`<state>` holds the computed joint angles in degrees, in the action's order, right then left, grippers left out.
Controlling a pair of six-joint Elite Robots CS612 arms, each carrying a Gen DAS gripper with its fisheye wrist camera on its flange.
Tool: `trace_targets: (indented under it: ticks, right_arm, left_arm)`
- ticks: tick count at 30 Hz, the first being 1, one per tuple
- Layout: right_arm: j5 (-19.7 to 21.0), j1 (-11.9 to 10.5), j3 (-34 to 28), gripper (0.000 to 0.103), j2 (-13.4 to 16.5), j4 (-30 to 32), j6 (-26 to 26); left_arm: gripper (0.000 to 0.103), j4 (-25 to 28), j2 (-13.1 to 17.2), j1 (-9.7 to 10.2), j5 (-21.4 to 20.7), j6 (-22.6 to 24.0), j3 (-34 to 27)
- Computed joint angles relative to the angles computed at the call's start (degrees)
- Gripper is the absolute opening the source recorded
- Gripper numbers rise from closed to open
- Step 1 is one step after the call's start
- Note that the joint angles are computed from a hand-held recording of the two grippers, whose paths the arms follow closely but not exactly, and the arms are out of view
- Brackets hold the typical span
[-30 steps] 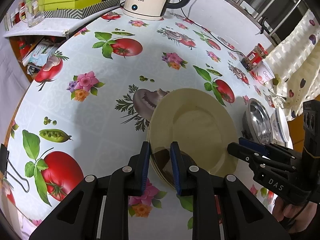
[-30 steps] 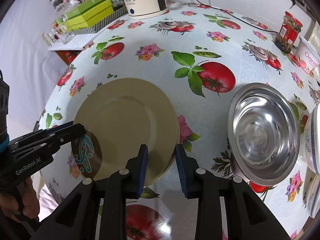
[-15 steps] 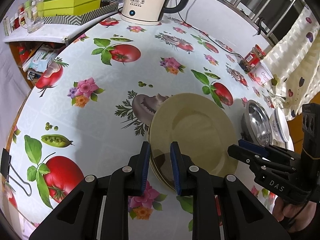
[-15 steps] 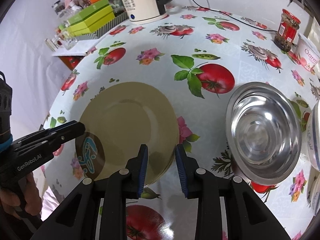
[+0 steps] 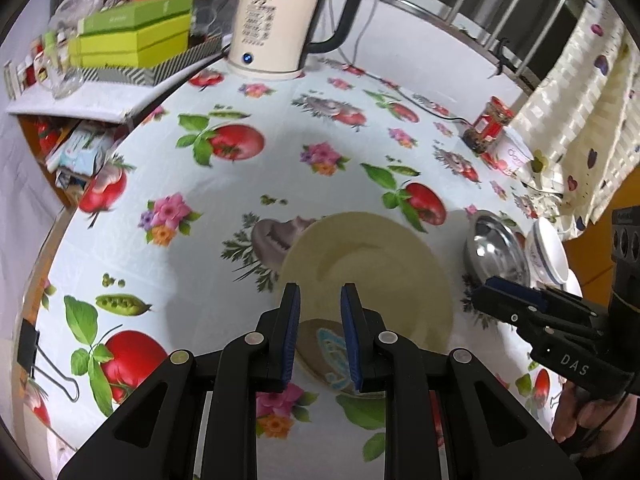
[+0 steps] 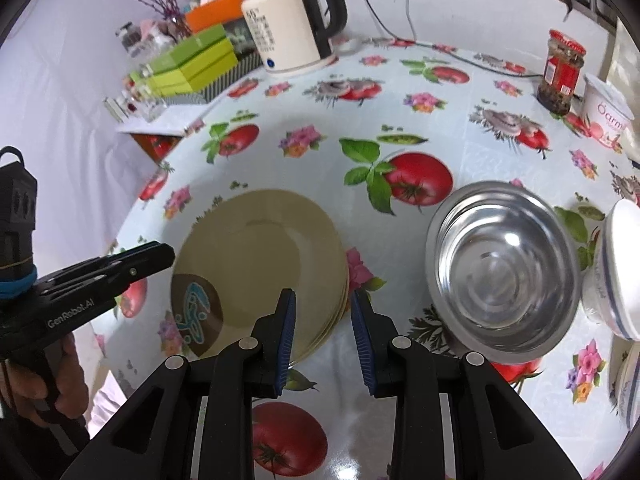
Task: Organize plates and bowls
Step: 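Lower the beige plate flat onto the stack and open the left tool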
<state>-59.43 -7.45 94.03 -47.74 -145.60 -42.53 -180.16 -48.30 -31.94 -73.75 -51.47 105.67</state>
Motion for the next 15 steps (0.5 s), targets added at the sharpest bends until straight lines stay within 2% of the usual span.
trace_targets:
  ticks: [9,15]
  right_arm:
    - [4.8,-2.1,1.4,0.029,-1.2,-3.8,1.1]
    - [4.7,-3.3,1.4,0.030,-1.2,-5.1,3.6]
  left_arm:
    - [0.021,-0.2,0.3,-0.87,-0.4,3.7,-1.8]
    - [0.021,-0.1,0.9,-1.17,-1.5,5.8,-3.5]
